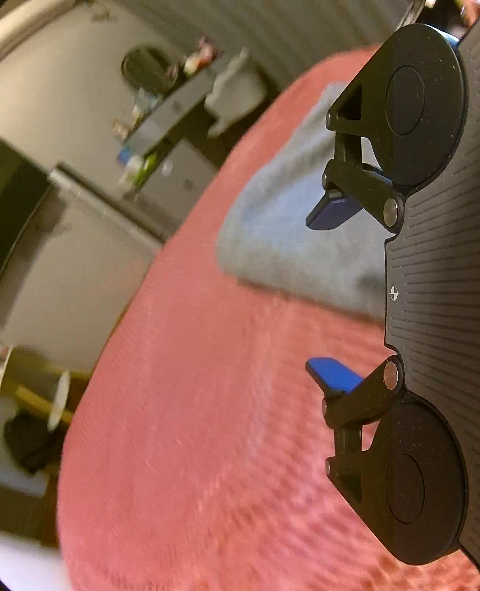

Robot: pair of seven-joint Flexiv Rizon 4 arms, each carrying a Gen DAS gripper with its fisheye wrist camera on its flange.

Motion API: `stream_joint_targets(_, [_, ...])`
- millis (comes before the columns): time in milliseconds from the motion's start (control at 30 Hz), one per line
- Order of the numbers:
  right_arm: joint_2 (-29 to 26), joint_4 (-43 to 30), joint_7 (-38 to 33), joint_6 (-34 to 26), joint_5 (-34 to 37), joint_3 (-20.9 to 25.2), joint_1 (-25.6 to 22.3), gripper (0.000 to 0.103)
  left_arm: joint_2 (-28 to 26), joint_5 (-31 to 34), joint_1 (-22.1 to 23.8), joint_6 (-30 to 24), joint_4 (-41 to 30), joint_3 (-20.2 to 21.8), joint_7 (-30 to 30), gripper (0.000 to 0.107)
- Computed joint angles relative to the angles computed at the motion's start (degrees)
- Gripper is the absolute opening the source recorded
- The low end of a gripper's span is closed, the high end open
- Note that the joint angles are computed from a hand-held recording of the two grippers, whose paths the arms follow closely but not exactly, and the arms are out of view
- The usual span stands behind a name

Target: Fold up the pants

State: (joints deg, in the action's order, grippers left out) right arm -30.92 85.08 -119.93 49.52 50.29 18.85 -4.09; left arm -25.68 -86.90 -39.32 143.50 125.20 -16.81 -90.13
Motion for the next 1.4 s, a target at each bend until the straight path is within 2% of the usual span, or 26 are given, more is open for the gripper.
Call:
stream_joint_targets(67, [-2.23,-2.9,1.26,-4.93,1.7,0.56,-1.77,0.069,1.16,9.43,2.72,-6.19,2.46,1.84,-4.37,0.091])
stream_joint_targets(200, [-6.72,-8.07,3.24,-8.54,1.52,0.41,-0.99,0.079,-0.39,18.11,7.54,-19.25,-0.07,4.37,-3.74,0.093])
stream_joint_targets(233, [-7.75,-9.28,3.63,-9.02,0.98,0.35,-0.57,0.081,-1.14,15.83,7.03,-21.86,-1.91,5.39,-0.71,0.093])
stream_joint_targets(267, [-8.81,-10.71,3.85,-9.99,0.22,0.41,-0.22,0.082,-2.73,9.81,4.93,-22.81,-5.14,6.88,5.57,0.093])
stream_joint_targets(367, [-10.57,-13.56,2.68,-12.8,-1.69,1.09,0.09,0.083,-4.83,0.85,5.68,-24.02,-10.11,5.25,16.84,0.093])
stream_joint_targets(433, [-11.54,-15.39,2.21,-14.73,-3.58,1.1,0.94,0.084,-5.02,3.61,7.75,-25.22,-9.62,4.36,14.63,0.095])
stream_joint_targets(533, [-13.15,-17.83,2.17,-16.48,-6.4,0.91,2.86,0.086,-5.94,-0.43,8.98,-25.74,-11.79,2.61,21.83,0.095])
stream_joint_targets(600, [-13.43,-18.32,1.86,-15.79,-7.6,1.01,4.14,0.086,-6.78,-4.02,10.64,-24.62,-14.17,-0.11,27.8,0.097])
stream_joint_targets(667, [-14.02,-19.29,1.41,-15.63,-8.56,1.18,4.9,0.085,-7.45,-5.41,12.14,-23.36,-15.59,-2.53,30.79,0.097])
stream_joint_targets(700, [-14.3,-19.69,1.43,-15.35,-8.94,1.22,5.3,0.083,-7.74,-5.55,12.9,-22.87,-16.02,-3.48,31.83,0.097])
stream_joint_targets(733, [-14.5,-20.07,1.46,-15.18,-9.25,1.32,5.58,0.073,-7.76,-5.7,13.6,-22.6,-16.03,-4.24,32.77,0.097])
stream_joint_targets(767, [-14.62,-20.23,1.55,-14.7,-9.76,1.24,6.08,0.068,-8.28,-6.8,14.26,-21.67,-17.07,-5.37,35.09,0.097])
stream_joint_targets(800, [-14.85,-20.51,1.19,-14.83,-9.88,1.55,6.06,0.067,-8.75,-7.79,14.84,-20.55,-18.06,-6.57,37.63,0.096])
stream_joint_targets(900, [-15.55,-21.45,1.18,-15.96,-9.81,2.07,5.61,0.067,-9.79,-7.79,15.8,-19.01,-19.48,-8.12,41.46,0.095])
stream_joint_targets(967, [-15.83,-21.61,0.93,-16.58,-9.97,2.07,5.18,0.072,-10.41,-7.44,16.27,-19.03,-20.34,-8.33,41.84,0.095])
stream_joint_targets(1033, [-16.38,-22.67,1.6,-17.37,-10.58,1.72,5.49,0.075,-10.67,-5.06,16.12,-19.75,-20.15,-7.29,39.09,0.09])
stream_joint_targets(1133, [-15.06,-21.2,5.87,-13.61,-12.64,0.04,8.39,0.072,-9.86,-0.61,14.69,-21.24,-17.93,-4.6,33.76,0.069])
stream_joint_targets(1200, [-12.25,-16.89,5.48,-7.77,-15.14,-0.79,10.52,0.065,-9.84,-1.83,13.17,-19.85,-18.59,-3.75,34.55,0.054])
stream_joint_targets(1267, [-9.92,-13.17,2.84,-2.97,-16.52,0.0,11.16,0.057,-9.74,-2.99,12.46,-17.94,-19.39,-3.77,35.45,0.046])
stream_joint_targets(1333, [-9.1,-12.83,2.02,-2.66,-15.53,1.81,9.9,0.055,-9.1,-2.5,12.19,-17.23,-19.47,-3.61,34.64,0.043])
stream_joint_targets(1400, [-9.01,-14.44,2.28,-4.31,-14.04,3.07,8.72,0.053,-9.69,-3.19,12.29,-15.65,-22.18,-3.95,37.53,0.04])
